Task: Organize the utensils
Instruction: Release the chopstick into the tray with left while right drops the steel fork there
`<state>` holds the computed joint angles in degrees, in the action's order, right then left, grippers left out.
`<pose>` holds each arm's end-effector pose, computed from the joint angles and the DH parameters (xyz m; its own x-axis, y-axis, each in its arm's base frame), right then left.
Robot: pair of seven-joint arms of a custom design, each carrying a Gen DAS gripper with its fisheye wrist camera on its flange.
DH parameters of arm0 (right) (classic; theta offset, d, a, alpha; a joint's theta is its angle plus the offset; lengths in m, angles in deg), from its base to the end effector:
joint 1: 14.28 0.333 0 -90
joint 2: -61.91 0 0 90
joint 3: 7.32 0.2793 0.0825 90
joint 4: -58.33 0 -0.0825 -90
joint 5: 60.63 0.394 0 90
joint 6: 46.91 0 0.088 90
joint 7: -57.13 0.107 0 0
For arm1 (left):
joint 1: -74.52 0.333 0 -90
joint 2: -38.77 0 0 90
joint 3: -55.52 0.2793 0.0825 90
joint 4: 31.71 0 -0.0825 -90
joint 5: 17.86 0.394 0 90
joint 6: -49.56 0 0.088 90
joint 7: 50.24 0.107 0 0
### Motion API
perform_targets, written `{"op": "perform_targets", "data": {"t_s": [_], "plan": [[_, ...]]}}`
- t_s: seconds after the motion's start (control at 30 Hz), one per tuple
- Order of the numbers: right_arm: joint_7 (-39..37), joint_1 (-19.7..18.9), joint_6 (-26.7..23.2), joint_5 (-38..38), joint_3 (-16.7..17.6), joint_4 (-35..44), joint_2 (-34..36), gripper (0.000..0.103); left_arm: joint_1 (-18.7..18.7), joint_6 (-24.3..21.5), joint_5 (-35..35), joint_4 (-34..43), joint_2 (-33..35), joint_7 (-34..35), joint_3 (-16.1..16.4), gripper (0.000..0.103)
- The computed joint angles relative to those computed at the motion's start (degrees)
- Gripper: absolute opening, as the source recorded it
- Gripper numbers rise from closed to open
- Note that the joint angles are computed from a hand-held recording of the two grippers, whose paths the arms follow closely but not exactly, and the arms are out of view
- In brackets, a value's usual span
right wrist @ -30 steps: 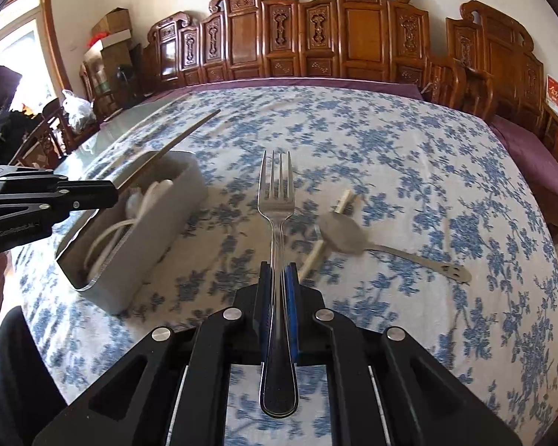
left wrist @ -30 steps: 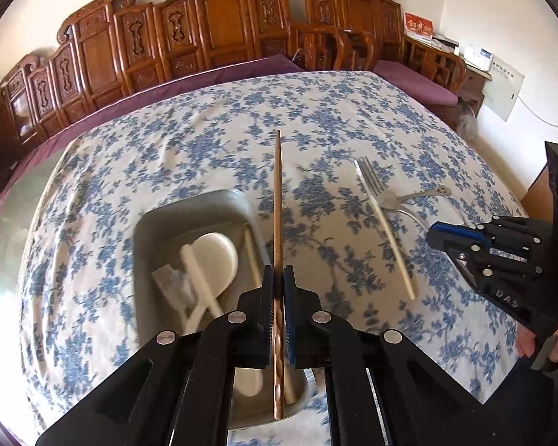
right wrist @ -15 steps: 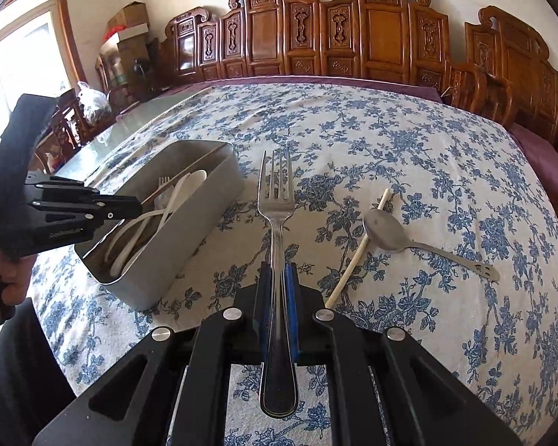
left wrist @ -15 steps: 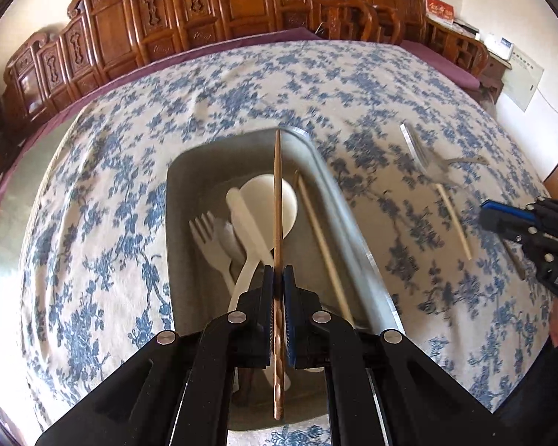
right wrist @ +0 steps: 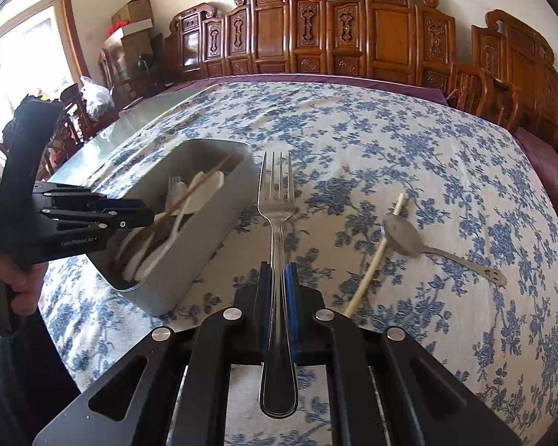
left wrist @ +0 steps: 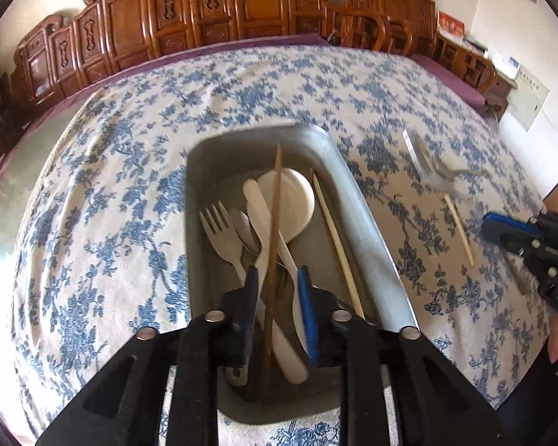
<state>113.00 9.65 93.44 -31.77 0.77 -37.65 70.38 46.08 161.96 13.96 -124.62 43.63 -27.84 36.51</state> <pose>0.5611 0.3448 0.5446 0.7823 -0.6095 -0.1287 -0.5190 -0.5235 -0.6757 0.4497 -0.4285 0.5630 0.2073 -0.9783 0.0000 -0.8235 -0.1745 -0.5398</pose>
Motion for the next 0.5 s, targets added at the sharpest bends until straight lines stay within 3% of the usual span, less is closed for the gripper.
{"op": "perform_targets", "data": {"t_s": [0.5], "plan": [[6.7,5.3,-4.5,-5.7,1.6,11.2,6.6,0.01,2.8,2.7,6.4,-12.6,-14.0,-7.6,-1.3,0.024]]}}
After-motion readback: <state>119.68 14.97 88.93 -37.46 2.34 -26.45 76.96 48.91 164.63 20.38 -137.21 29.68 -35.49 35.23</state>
